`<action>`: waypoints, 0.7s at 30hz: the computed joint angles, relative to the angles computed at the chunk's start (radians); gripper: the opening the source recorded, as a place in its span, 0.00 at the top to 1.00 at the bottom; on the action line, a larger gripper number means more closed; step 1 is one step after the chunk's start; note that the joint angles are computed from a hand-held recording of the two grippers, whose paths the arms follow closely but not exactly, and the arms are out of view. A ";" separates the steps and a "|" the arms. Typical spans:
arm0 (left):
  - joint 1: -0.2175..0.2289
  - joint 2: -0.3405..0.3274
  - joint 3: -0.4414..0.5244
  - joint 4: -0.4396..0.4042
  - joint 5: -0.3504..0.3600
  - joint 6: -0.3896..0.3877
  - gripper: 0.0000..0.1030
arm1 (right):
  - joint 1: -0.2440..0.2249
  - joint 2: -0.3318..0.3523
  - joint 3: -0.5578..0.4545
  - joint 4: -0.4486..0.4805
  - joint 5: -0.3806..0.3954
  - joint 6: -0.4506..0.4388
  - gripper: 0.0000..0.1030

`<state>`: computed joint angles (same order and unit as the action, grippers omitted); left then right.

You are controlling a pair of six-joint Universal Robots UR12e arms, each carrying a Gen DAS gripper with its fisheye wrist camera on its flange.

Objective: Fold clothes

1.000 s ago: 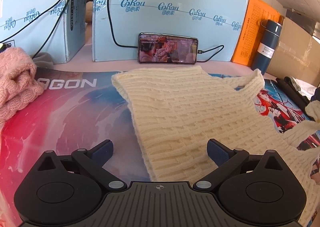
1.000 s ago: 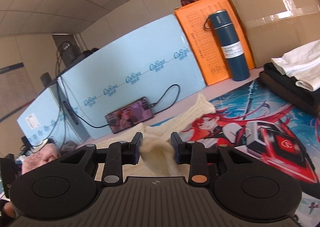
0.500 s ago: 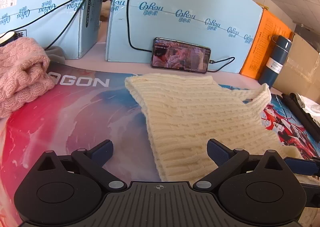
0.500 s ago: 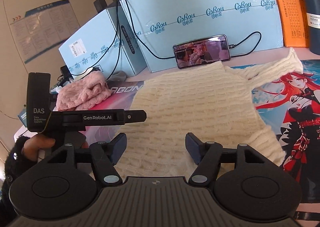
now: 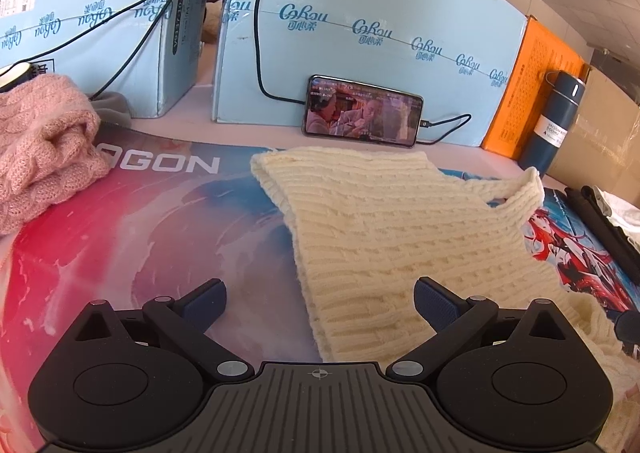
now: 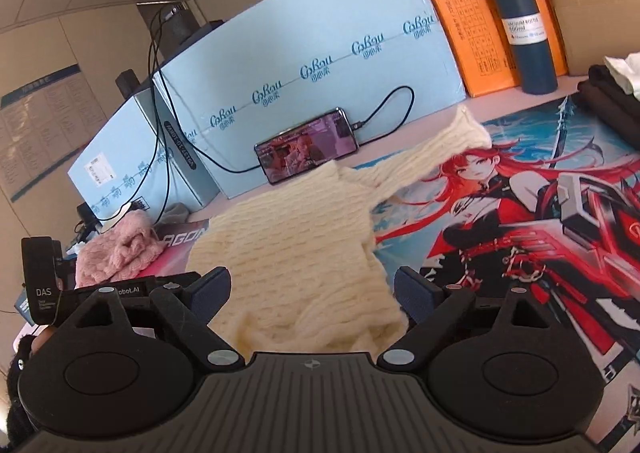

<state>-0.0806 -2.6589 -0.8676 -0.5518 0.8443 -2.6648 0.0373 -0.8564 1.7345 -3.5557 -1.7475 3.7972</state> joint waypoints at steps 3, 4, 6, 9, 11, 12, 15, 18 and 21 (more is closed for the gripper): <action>-0.001 0.000 -0.002 0.005 0.002 0.004 0.01 | 0.010 0.014 -0.020 0.016 0.028 -0.059 0.14; -0.001 0.000 -0.002 0.005 0.002 0.004 0.01 | 0.011 0.012 -0.024 0.024 0.030 -0.080 0.14; -0.001 0.000 -0.002 0.005 0.002 0.004 0.01 | 0.003 0.009 -0.026 0.015 0.051 -0.099 0.14; -0.001 -0.001 -0.003 0.019 0.005 -0.010 0.01 | -0.009 0.005 -0.034 -0.017 0.019 -0.120 0.13; -0.001 -0.003 -0.002 0.035 0.011 -0.027 0.01 | -0.018 0.013 -0.057 -0.030 -0.048 -0.133 0.12; -0.001 -0.004 -0.002 0.049 0.016 -0.042 0.01 | -0.022 0.017 -0.069 -0.037 -0.082 -0.141 0.12; 0.000 -0.010 0.003 0.079 0.025 -0.083 0.01 | -0.044 0.023 -0.111 0.049 -0.180 -0.091 0.12; 0.002 -0.016 0.006 0.117 0.024 -0.121 0.01 | -0.067 0.036 -0.166 0.200 -0.279 -0.031 0.12; -0.001 -0.017 -0.009 0.197 0.045 -0.138 0.01 | -0.085 0.060 -0.216 0.316 -0.365 0.032 0.12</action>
